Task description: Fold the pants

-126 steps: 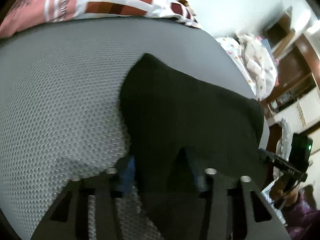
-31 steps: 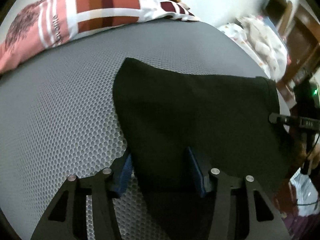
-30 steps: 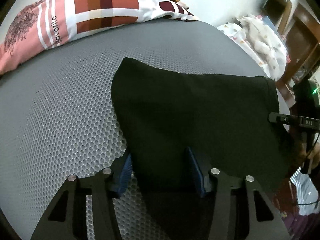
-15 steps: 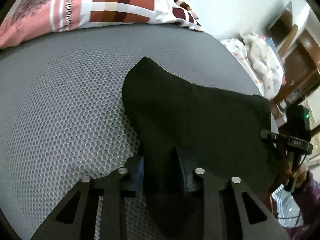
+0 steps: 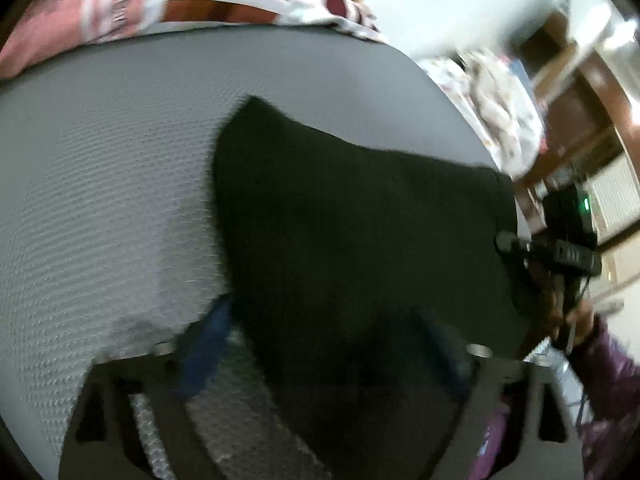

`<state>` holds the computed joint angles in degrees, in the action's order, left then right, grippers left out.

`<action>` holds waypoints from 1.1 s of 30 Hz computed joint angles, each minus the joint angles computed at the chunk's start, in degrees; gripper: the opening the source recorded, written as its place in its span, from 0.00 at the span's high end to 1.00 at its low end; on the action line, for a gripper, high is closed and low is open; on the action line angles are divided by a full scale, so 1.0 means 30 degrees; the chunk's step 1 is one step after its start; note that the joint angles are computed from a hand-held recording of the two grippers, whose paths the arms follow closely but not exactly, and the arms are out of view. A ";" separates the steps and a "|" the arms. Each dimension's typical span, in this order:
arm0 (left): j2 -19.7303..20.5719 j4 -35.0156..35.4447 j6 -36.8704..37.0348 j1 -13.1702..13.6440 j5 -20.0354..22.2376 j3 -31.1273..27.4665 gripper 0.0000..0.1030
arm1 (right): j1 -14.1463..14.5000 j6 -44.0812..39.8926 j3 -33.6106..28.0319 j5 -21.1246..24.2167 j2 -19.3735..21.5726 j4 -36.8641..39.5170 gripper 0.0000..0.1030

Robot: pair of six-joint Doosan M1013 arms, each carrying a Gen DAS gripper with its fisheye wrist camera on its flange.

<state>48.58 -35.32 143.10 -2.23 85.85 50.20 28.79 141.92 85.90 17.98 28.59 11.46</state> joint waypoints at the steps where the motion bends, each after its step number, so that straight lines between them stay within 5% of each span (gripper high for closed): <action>1: -0.0308 0.0139 0.0526 -0.0125 -0.0824 0.0546 0.08 | -0.0033 -0.0447 0.0022 -0.0049 0.0009 0.0445 0.61; 4: -0.0693 -0.0623 0.0431 -0.0173 -0.1658 0.1390 0.09 | -0.0013 -0.0887 -0.0310 0.0393 0.0169 0.0166 0.63; 6: -0.1060 -0.0697 0.0462 -0.0232 -0.2741 0.2033 0.32 | 0.0033 -0.0850 -0.0548 0.0513 0.0335 0.0099 0.69; 7: -0.1260 -0.0354 0.0304 -0.0243 -0.3570 0.2320 0.54 | 0.0037 -0.1058 -0.0506 0.0229 0.0350 0.0469 0.70; 9: -0.0851 -0.0993 -0.0795 0.0069 -0.2932 0.1739 0.68 | 0.0055 -0.0974 -0.0383 -0.0235 0.0307 0.0769 0.73; 18: -0.0577 -0.2178 -0.1807 0.0975 -0.1965 0.1098 0.78 | 0.0194 -0.5368 -0.0462 -0.2226 0.0392 0.6767 0.78; 24: -0.0813 -0.2421 -0.1692 0.1443 -0.2830 0.0842 0.81 | 0.0324 -0.7862 -0.1843 -0.2004 0.1194 0.9349 0.78; 33: -0.0361 -0.2392 -0.2054 0.2183 -0.3105 -0.0027 0.81 | 0.0542 -0.7547 -0.4423 -0.0286 0.2626 0.8439 0.79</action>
